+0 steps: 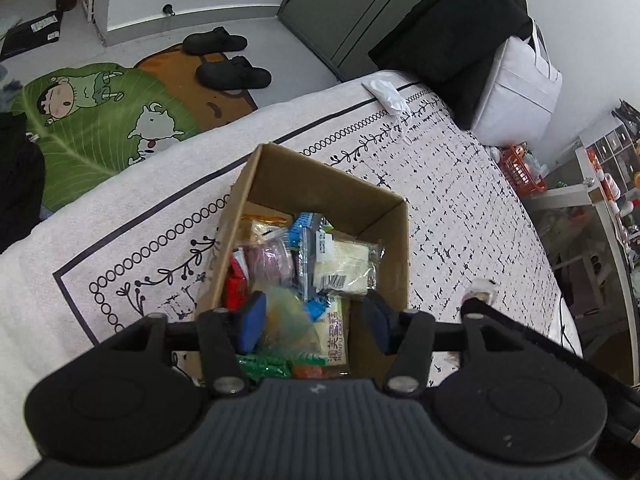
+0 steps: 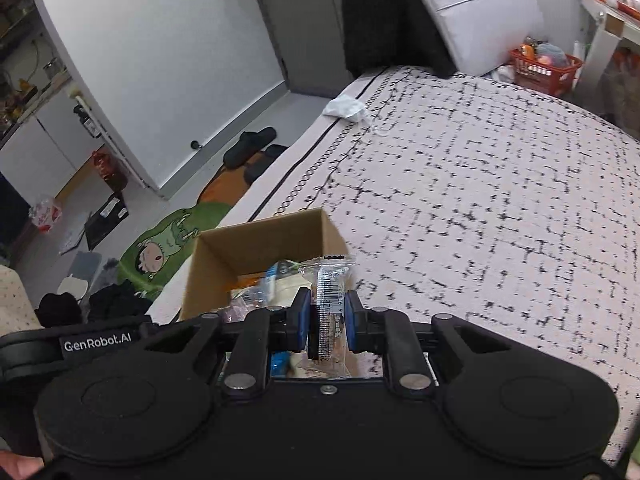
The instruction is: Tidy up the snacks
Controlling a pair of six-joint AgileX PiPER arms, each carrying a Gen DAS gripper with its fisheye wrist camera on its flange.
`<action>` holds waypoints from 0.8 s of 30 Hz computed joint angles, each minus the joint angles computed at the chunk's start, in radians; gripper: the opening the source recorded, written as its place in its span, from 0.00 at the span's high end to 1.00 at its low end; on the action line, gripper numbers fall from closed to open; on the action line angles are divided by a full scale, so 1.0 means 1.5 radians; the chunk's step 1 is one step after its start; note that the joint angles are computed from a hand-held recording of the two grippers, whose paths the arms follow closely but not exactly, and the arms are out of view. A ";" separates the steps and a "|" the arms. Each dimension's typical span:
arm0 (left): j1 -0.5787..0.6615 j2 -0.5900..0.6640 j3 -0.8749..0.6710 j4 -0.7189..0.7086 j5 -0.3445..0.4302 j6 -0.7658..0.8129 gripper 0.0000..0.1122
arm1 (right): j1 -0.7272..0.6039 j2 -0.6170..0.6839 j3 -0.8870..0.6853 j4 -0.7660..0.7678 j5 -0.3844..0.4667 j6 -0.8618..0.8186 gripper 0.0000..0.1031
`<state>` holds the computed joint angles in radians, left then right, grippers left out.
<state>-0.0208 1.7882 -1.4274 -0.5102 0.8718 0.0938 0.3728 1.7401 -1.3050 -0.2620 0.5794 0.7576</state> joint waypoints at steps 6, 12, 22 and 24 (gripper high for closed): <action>0.018 -0.007 -0.003 0.010 0.003 -0.007 0.40 | 0.019 0.017 -0.023 0.038 0.005 -0.029 0.82; 0.032 -0.018 -0.003 0.014 0.014 -0.001 0.32 | 0.028 0.024 -0.032 0.071 0.002 -0.058 0.79; 0.039 -0.055 0.018 0.034 0.016 0.005 0.25 | 0.024 -0.037 0.030 0.018 -0.008 0.009 0.50; 0.041 -0.063 0.024 0.028 0.019 0.014 0.24 | 0.020 -0.054 0.049 0.013 -0.012 0.016 0.48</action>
